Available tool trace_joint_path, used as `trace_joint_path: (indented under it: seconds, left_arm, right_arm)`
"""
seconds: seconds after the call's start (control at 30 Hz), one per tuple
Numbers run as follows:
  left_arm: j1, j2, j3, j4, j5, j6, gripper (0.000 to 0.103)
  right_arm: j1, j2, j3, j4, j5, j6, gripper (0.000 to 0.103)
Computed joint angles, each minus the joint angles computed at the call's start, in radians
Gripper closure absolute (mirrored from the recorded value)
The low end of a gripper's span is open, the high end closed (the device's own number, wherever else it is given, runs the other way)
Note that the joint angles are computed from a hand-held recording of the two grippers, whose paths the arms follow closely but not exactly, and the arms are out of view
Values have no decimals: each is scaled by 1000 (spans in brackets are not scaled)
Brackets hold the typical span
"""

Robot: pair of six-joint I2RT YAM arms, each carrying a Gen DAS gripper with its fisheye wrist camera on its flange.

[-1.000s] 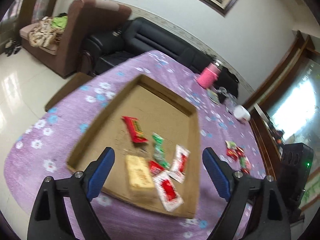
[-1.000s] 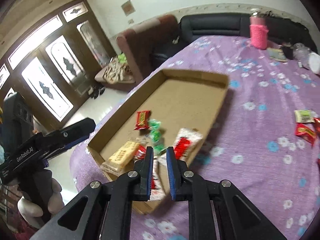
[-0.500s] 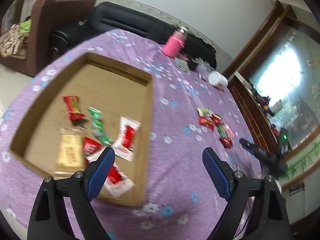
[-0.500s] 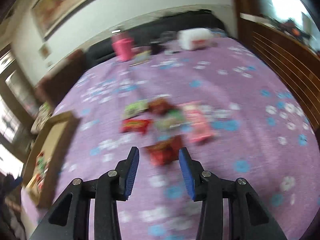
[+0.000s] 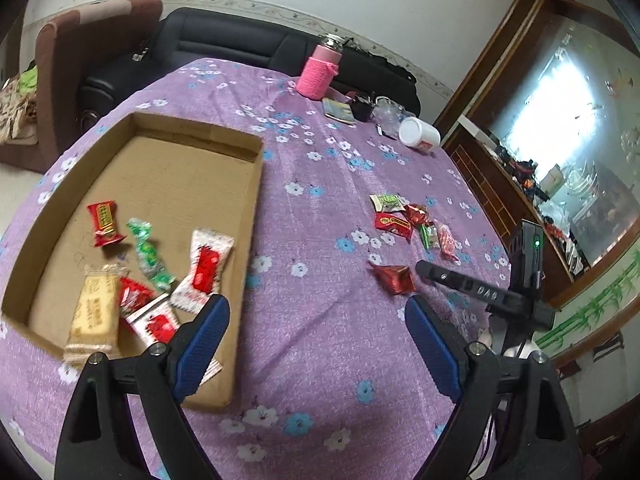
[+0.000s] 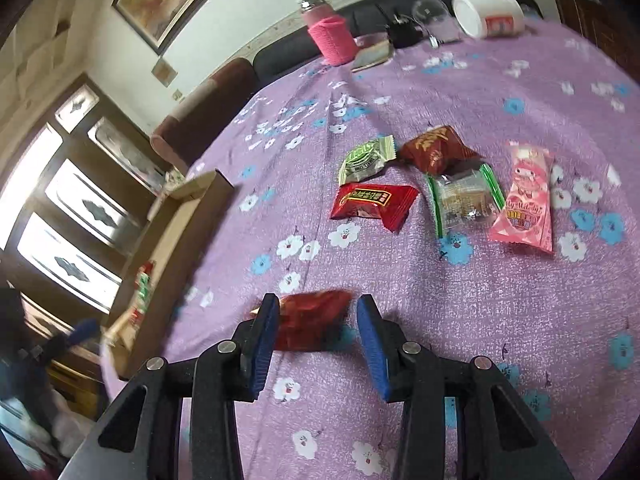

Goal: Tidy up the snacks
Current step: 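Grasp red foil candy with left tool while right tool grasps red black-label bar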

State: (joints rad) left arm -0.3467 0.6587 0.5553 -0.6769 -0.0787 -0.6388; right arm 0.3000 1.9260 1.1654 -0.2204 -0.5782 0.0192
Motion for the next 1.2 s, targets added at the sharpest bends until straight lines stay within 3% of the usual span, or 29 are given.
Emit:
trace_joint_path:
  seconds: [0.27, 0.4, 0.43, 0.57, 0.67, 0.73, 0.8, 1.0, 1.13, 1.2]
  left_arm:
    - [-24, 319, 100, 165, 28, 38, 14]
    - [-90, 440, 115, 248, 21, 62, 14]
    - [-101, 462, 116, 264, 28, 66, 14]
    - [-147, 527, 119, 291, 26, 103, 14]
    - [-152, 535, 121, 285, 31, 143, 14]
    - [-148, 547, 130, 284, 33, 164, 14]
    - [-148, 563, 144, 285, 21, 192, 14]
    - [-162, 708, 214, 355, -18, 325, 14]
    - [-157, 831, 266, 411, -4, 418, 15]
    - [-155, 889, 292, 438, 8, 464, 15]
  right_arm:
    - [4, -47, -27, 100, 117, 52, 59]
    - [0, 71, 213, -69, 107, 4, 59]
    - [22, 131, 314, -149, 154, -52, 59]
    - [88, 268, 508, -262, 278, -166, 59]
    - [114, 327, 560, -275, 341, -230, 53]
    - [123, 316, 522, -241, 369, -237, 54]
    - [113, 295, 492, -241, 343, -208, 70]
    - [68, 180, 313, -177, 226, -98, 71]
    - [32, 76, 115, -21, 191, -43, 71]
    - [18, 77, 96, 12, 174, -23, 71]
